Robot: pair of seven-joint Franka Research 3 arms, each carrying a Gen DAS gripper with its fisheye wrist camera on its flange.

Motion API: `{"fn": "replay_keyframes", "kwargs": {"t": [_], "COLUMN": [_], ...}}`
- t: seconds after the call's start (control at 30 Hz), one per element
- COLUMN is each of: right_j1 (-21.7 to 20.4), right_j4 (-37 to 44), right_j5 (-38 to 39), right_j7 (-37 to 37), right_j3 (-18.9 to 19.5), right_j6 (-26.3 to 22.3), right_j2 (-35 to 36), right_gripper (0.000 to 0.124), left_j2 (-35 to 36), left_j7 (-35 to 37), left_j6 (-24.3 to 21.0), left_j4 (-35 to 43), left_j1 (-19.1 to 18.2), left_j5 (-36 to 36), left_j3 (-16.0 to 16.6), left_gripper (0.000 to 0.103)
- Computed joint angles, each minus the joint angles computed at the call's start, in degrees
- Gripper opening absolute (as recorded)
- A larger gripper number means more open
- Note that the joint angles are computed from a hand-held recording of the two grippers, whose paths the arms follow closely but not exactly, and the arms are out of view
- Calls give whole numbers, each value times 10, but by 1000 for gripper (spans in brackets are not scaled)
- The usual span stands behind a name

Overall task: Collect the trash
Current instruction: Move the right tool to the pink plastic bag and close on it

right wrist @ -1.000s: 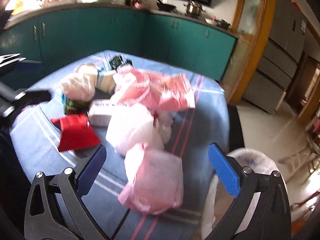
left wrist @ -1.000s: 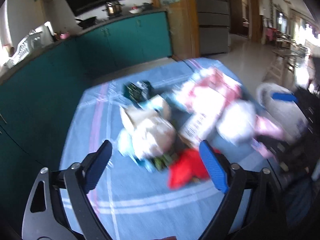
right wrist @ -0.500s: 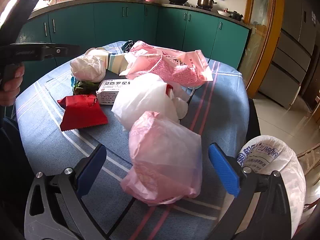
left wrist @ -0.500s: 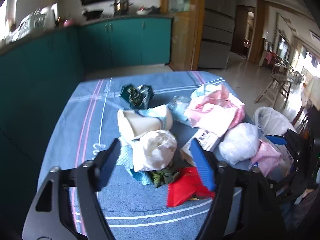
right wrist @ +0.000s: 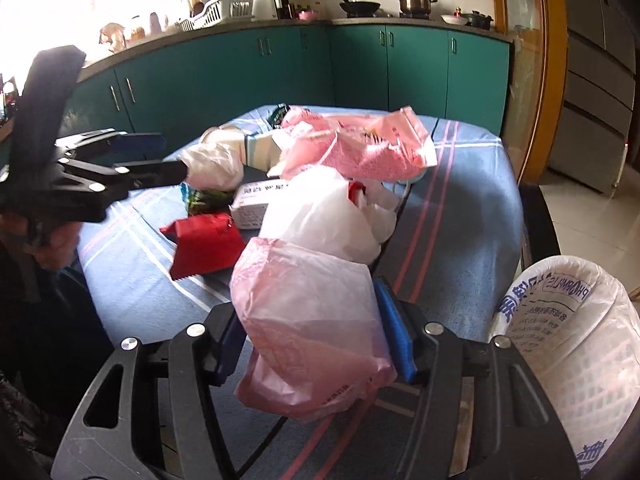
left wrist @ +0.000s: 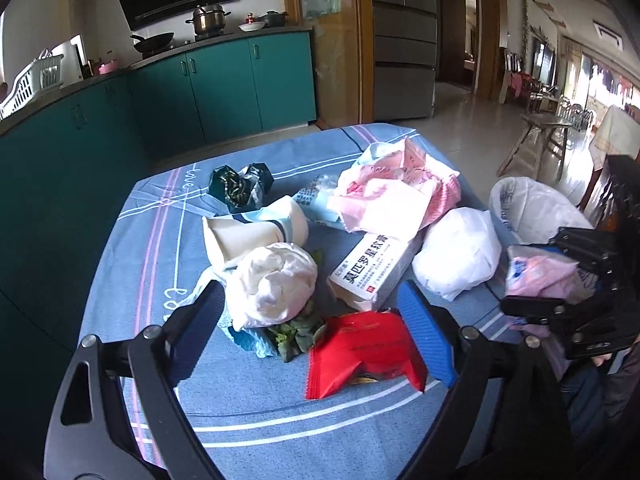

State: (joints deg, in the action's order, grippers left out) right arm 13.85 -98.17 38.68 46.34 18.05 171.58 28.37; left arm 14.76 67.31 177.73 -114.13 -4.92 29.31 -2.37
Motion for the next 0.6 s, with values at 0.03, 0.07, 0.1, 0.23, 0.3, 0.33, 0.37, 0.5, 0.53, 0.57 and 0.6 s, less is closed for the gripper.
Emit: {"fn": "replay_keyframes", "kwargs": {"t": [0.03, 0.07, 0.1, 0.23, 0.3, 0.33, 0.37, 0.5, 0.53, 0.57, 0.6], "right_j1": [-2, 0, 5, 17, 21, 23, 25, 27, 26, 29, 30], "right_j4": [-4, -6, -6, -8, -10, -10, -9, -5, -5, -5, -5], "right_j5": [2, 1, -4, -23, -32, -37, -42, -55, -57, -61, -64], "right_j7": [-3, -2, 5, 23, 30, 34, 40, 57, 61, 67, 72], "right_j3": [3, 1, -6, -20, -24, -26, -29, -31, -31, -35, -36], "right_j6": [2, 4, 3, 1, 2, 3, 3, 1, 1, 1, 2], "right_j2": [-2, -4, -4, -4, -3, -2, 0, 6, 6, 7, 7], "right_gripper": [59, 59, 59, 59, 59, 60, 60, 60, 60, 61, 61], "left_j2": [1, 2, 4, 5, 7, 7, 7, 2, 1, 1, 1], "left_j7": [-16, -34, -53, -112, -157, -180, -199, -208, -207, -212, -220], "left_j6": [-1, -4, -7, -14, -23, -29, -38, -50, -52, -56, -62], "left_j4": [2, 5, 8, 16, 24, 28, 32, 29, 27, 27, 28], "left_j1": [-14, -28, -39, -51, -60, -61, -58, 8, 19, 27, 28], "left_j5": [15, 33, 51, 104, 136, 151, 159, 89, 74, 61, 60], "left_j3": [17, 34, 47, 69, 85, 89, 91, 47, 40, 38, 40], "left_gripper": [90, 90, 90, 90, 90, 90, 90, 90, 90, 90, 90]}}
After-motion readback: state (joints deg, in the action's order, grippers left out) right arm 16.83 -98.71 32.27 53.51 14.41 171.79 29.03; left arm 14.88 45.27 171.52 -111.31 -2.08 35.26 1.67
